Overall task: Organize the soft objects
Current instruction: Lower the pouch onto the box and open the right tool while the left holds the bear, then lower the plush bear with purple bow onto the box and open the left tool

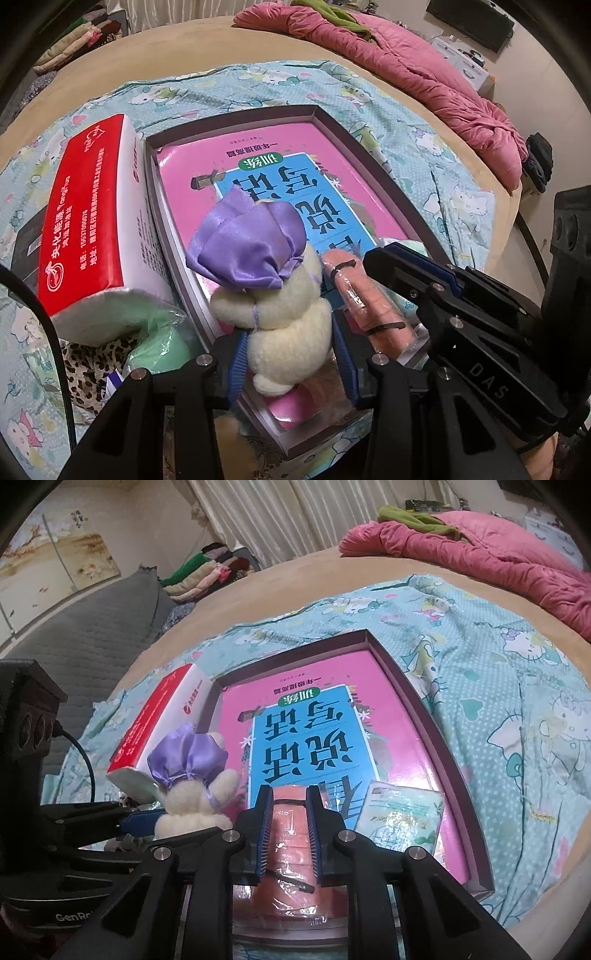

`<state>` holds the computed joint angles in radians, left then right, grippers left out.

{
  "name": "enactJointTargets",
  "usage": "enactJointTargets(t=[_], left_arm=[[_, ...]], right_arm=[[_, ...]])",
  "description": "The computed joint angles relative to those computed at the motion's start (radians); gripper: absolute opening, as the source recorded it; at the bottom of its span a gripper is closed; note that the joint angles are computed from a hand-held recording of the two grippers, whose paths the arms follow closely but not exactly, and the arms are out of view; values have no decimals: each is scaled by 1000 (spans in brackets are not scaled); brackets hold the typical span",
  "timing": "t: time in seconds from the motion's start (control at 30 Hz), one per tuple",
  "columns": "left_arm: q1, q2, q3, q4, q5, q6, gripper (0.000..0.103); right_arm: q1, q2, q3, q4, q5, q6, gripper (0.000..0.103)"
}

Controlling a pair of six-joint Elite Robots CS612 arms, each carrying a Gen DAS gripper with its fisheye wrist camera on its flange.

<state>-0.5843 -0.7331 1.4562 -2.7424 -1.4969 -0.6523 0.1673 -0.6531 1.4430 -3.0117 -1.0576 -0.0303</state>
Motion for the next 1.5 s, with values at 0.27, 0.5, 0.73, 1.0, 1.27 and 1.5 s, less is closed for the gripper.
enactJointTargets(t=[0.27, 0.5, 0.73, 1.0, 1.27, 1.5], left_arm=[[5, 3, -1, -1, -12, -14, 43], [5, 6, -7, 15, -14, -12, 43], [4, 4, -5, 19, -4, -16, 44], [0, -13, 16, -19, 19, -17, 55], [-10, -37, 42, -20, 61, -19, 62], [-17, -60, 71, -28, 101, -22, 69]], right_arm=[[-8, 1, 12, -71, -11, 79, 44], [-10, -2, 19, -108, -45, 103, 52], [-9, -1, 19, -110, -51, 104, 57], [-2, -4, 21, -126, -96, 89, 70], [3, -6, 28, -159, -127, 81, 76], [7, -7, 34, -191, -146, 76, 77]])
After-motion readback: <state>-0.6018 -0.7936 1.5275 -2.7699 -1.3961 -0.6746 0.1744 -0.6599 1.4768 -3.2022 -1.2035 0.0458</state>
